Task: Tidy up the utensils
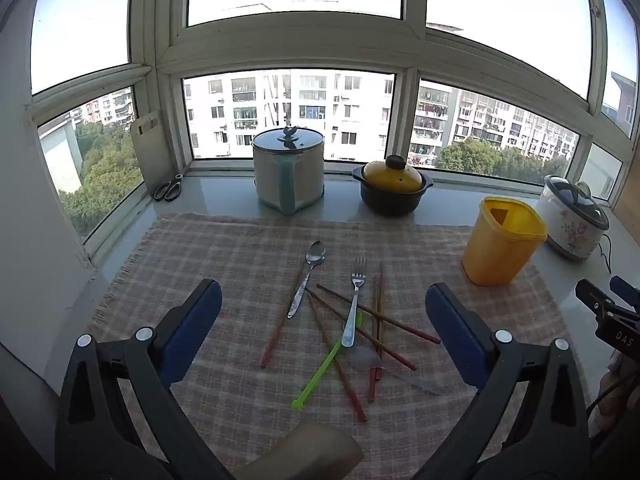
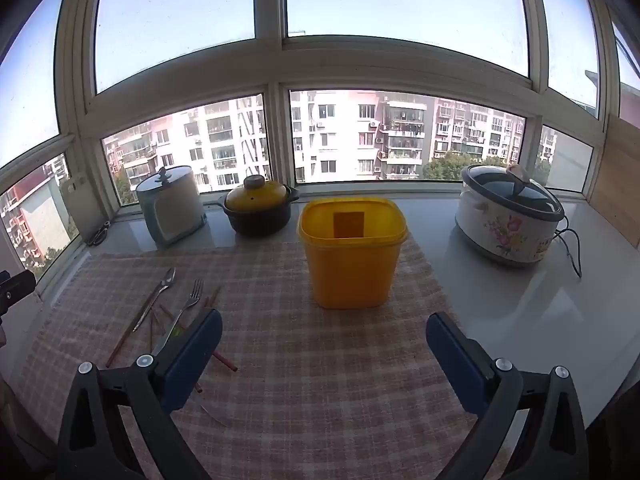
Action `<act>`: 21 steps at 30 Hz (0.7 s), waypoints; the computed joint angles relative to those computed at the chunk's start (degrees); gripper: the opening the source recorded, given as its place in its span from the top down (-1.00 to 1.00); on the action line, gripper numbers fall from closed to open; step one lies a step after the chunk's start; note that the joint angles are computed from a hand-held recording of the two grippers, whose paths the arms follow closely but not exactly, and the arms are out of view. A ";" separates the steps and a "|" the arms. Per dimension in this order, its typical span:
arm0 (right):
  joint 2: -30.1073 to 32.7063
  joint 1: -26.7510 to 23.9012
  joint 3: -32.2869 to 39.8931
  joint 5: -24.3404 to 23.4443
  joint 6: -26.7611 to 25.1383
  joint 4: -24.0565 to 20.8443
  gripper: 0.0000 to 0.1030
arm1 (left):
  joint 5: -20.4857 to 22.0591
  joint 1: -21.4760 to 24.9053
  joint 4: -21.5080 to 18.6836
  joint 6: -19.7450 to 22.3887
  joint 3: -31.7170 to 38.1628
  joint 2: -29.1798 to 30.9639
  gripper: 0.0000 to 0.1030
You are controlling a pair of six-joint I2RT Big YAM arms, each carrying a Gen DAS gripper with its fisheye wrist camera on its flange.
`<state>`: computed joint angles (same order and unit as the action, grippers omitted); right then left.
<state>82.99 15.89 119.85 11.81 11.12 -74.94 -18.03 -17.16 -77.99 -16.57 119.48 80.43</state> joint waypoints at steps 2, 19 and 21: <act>0.35 0.04 0.63 -0.01 0.12 -0.91 -0.99 | 0.20 0.01 0.45 0.11 -0.25 -0.09 -1.00; 1.18 0.18 0.49 -1.01 0.73 -0.61 -0.99 | 0.10 0.96 0.15 0.05 2.70 1.84 -1.00; 1.22 0.20 0.51 -1.04 0.72 -0.60 -0.99 | 0.41 1.13 0.07 0.10 3.25 2.26 -1.00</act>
